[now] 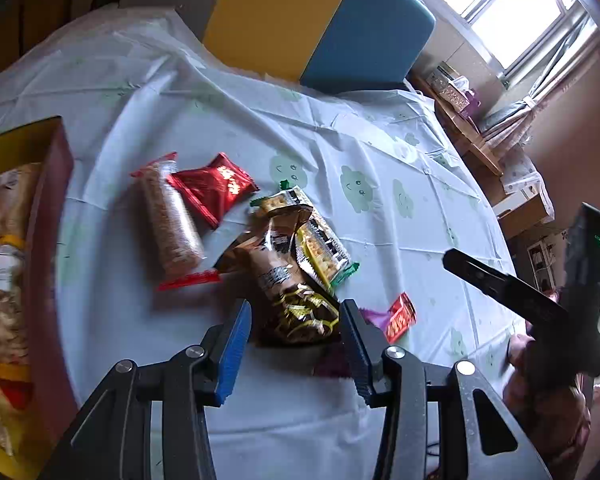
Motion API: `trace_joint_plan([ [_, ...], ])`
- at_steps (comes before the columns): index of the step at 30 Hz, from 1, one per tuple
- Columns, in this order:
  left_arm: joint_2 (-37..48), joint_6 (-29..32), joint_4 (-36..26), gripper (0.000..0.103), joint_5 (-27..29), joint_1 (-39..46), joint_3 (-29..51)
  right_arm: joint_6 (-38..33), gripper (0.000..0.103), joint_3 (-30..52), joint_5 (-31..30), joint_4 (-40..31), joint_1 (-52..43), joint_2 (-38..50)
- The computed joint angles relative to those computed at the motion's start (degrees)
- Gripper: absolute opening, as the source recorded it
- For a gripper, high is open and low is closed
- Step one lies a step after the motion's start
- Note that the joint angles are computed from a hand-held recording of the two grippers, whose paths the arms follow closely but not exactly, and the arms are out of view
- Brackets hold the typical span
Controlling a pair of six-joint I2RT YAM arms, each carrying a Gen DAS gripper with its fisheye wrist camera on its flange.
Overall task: Organize snacks
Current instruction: 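Grasp the brown foil snack bag with the left tool while the right tool approaches the purple packet, then release the brown foil bag into the tin while the right tool grasps the purple packet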
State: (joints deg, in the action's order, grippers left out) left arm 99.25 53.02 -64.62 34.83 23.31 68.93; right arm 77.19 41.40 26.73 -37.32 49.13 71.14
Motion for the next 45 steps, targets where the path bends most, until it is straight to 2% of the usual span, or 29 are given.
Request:
trace_joint_plan([
  [4,-0.5,-6.0,7.4,0.050,-0.9,-3.3,-4.4,0.0,0.064,-0.3,-0.3,0.5,0.2,-0.7],
  [6,0.9,-7.6,7.9,0.050,-0.5,-4.2,-4.4,-0.2,0.064,-0.3,-0.5,0.8,0.0,-0.9],
  [8,0.5,-9.2,9.8,0.057,0.3,-4.8,-5.4,-0.6,0.065,0.0,-0.5,0.8,0.1,-0.8],
  [11,0.1,-12.1,15.6,0.056,-0.5,-7.3,-8.2,-0.7,0.066,0.3,-0.2,0.5,0.3,-0.3],
  [14,2.6,-13.3,17.2,0.054,-0.5,-8.0,-8.8,-1.0,0.066,-0.2,-1.0,1.0,-0.3,-0.2],
  [15,1.8,-13.1,18.7,0.049,0.3,-7.6,-9.9,-1.0,0.066,-0.2,-1.2,1.0,-0.5,0.0],
  [16,1.9,-12.1,18.6,0.039,0.8,-7.2,-10.1,-1.3,0.066,-0.2,-1.4,1.1,-0.6,0.2],
  [19,1.6,-9.9,17.6,0.036,1.1,-5.7,-10.2,-1.6,0.066,-0.4,-1.2,1.2,-0.6,-0.1],
  [22,-2.5,-6.1,19.2,0.031,0.2,-4.7,-12.9,-1.7,0.066,-0.6,-1.8,1.3,-0.8,0.2],
  [25,-3.6,-1.5,15.5,0.019,0.9,-1.5,-11.6,-2.8,0.066,-0.1,-2.1,1.9,-0.6,1.5],
  [31,-6.1,8.0,12.8,0.015,2.5,3.7,-11.7,-8.0,0.066,2.0,-5.1,4.6,0.3,7.1],
  [35,-5.0,12.8,7.7,0.014,3.9,8.1,-9.7,-12.2,0.066,2.9,-8.0,8.5,1.6,9.6],
  [39,-4.7,15.8,3.7,0.014,5.6,11.6,-7.0,-16.7,0.065,5.2,-12.8,11.5,3.1,14.6],
  [45,-2.9,18.0,0.0,0.014,7.9,15.3,-2.9,-18.1,0.065,8.8,-13.8,10.4,4.9,21.3],
])
